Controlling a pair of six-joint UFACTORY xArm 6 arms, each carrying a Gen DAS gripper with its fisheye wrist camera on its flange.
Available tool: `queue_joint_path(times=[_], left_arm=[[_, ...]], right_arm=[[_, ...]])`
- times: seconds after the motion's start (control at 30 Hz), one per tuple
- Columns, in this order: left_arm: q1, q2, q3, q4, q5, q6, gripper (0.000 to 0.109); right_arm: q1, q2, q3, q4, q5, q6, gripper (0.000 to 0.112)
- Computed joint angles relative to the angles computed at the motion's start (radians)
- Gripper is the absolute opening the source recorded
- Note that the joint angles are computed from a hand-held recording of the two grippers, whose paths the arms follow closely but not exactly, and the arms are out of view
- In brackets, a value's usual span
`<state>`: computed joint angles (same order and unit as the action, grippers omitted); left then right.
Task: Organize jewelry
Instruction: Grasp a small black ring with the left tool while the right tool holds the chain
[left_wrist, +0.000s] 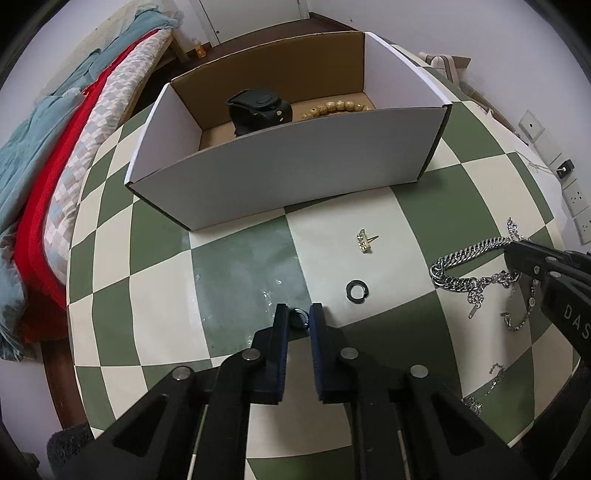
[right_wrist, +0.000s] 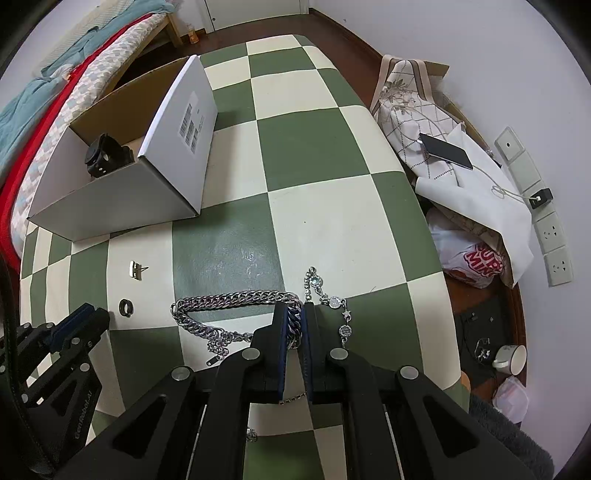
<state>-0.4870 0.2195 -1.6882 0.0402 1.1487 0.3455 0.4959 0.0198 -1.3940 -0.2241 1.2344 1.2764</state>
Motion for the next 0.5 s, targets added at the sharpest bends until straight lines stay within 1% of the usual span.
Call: queue_joint_path(times=[0.07, 0.2, 0.33, 0.5], left_arm=[[0.002, -0.006, 0.006, 0.002, -0.006, -0.004, 0.001], [0.016, 0.0, -0.008, 0.002, 0.002, -0.007, 0.001], [0.033, -0.016, -0.008, -0.014, 0.002, -0.008, 0.001], [0.076, -0.018, -0.064, -0.069, 0.049, 0.0, 0.0]], right_arm=[[0.002, -0.005, 0.002, -0.004, -0.001, 0.005, 0.008], [0.011, -0.02, -0.002, -0.026, -0.001, 0.024, 0.008], [0.025, -0.022, -0.043, -0.051, 0.014, 0.029, 0.008], [0.045, -0.011, -0.124, -0.091, 0.041, 0.031, 0.008]])
